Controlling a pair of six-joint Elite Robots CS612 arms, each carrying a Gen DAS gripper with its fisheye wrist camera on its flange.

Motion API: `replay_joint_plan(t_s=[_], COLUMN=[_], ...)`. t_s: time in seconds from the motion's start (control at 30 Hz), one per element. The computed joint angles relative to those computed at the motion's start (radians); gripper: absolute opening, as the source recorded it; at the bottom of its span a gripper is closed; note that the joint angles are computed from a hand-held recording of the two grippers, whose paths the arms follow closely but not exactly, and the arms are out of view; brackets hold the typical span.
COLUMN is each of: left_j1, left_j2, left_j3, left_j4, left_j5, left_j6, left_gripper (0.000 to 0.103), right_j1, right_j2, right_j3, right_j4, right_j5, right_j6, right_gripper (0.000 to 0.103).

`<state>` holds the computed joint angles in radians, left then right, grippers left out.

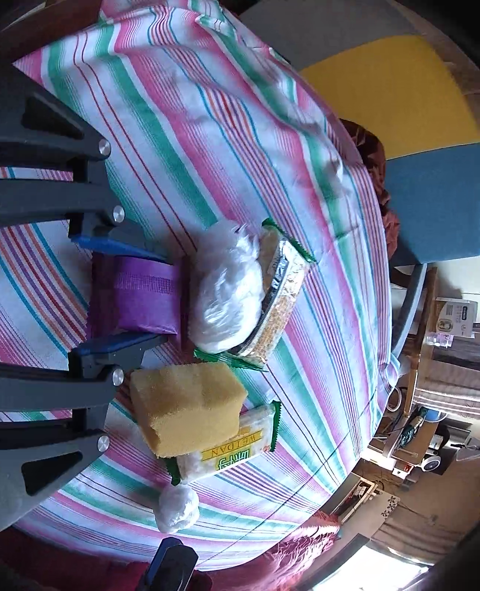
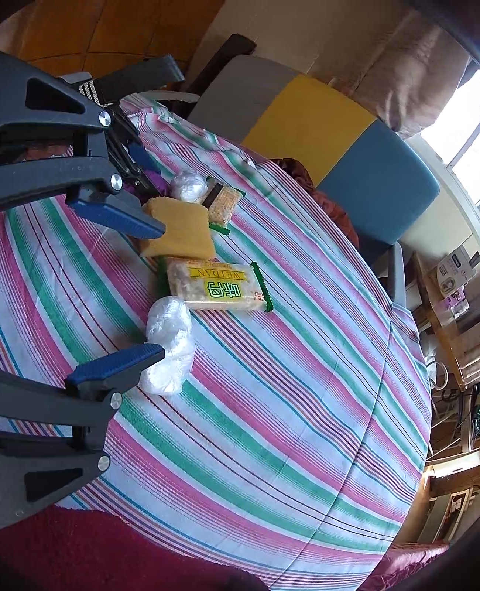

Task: Organize objects
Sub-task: 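Grasp a purple packet with the left gripper and lift it, then grasp the clear plastic-wrapped bundle with the right gripper while the left gripper holds the packet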

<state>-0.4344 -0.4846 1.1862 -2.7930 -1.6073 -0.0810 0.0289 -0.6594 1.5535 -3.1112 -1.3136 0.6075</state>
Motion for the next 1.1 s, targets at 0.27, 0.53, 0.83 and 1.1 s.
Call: replay_joint_plan(t_s=[0.27,0.53,0.83,1.1], left_j1=[-0.013,-0.040,-0.041,-0.041], left_j2=[-0.066,-0.140,-0.132,-0.121], left_j3=[0.167,0.369,0.395,0.399], left_j4=[-0.116,-0.301,-0.374,-0.425], left_j5=[0.022,0.058,0.053,0.057], left_j6=[-0.109,-0.154,-0.117,-0.103], left_gripper=[0.034,0.033,0.033,0.033], right_j1=[-0.006,-0.018,-0.001,0.012], right_j2=[-0.001,-0.006,-0.011,-0.004], right_j3=[0.011,0.040,0.022,-0.019], right_j4=[-0.036,-0.115,-0.028,0.093], right_j5=[0.010,-0.028,-0.069,-0.150], right_j6=[0.031,0.128,0.056,-0.002], right_gripper=[0.060,0.060,0.060,0.060])
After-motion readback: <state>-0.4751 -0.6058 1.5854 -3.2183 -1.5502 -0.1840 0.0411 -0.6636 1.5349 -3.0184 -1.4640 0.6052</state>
